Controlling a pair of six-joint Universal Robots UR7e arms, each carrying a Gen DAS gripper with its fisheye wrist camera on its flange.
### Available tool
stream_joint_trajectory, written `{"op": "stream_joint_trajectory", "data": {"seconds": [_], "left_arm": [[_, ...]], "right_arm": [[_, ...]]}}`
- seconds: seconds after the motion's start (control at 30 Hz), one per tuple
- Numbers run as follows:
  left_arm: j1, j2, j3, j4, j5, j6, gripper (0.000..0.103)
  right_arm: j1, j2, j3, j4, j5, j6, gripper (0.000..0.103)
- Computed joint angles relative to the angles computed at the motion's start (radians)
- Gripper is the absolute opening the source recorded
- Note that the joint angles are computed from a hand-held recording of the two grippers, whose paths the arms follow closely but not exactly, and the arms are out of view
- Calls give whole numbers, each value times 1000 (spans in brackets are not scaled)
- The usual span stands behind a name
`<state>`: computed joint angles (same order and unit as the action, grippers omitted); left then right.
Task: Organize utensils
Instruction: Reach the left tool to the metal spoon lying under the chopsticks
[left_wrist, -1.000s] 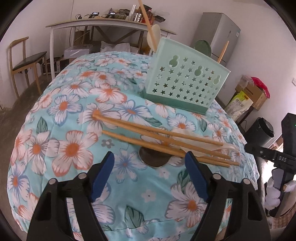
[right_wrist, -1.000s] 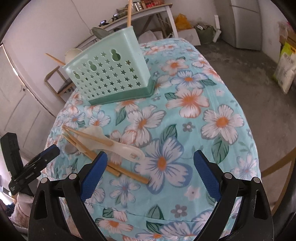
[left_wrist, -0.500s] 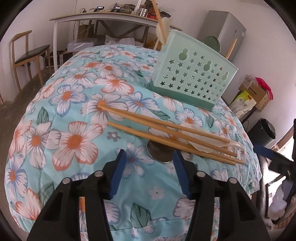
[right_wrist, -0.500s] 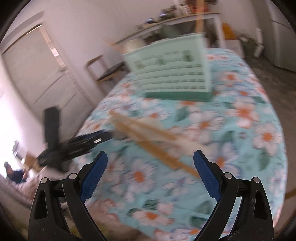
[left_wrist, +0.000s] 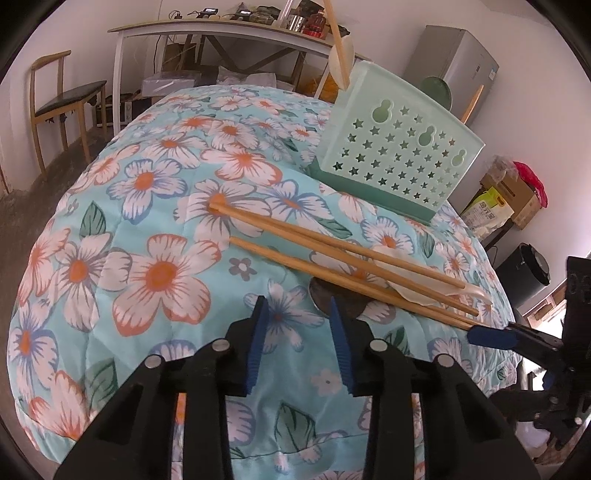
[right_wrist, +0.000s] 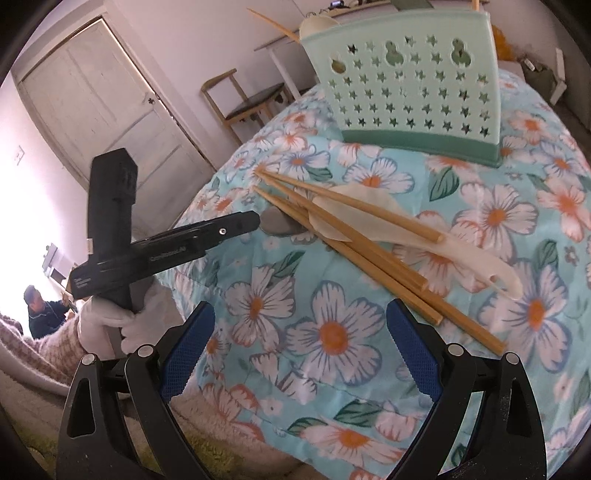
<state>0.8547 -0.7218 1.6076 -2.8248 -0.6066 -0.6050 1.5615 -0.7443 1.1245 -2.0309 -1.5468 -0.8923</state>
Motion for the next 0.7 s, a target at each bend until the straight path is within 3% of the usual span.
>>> {"op": "stream_joint_trajectory", "data": {"seconds": [0.2, 0.53, 0.7], "left_arm": [[3, -5, 7, -29, -22, 17, 30], [4, -2, 4, -52, -43, 50, 30], [9, -2, -4, -52, -92, 53, 30]], "right_arm": [[5, 46, -46, 4, -15, 23, 90], [-8, 107, -162, 44, 63, 125, 90], [-16, 107, -164, 47, 71, 148, 90]]}}
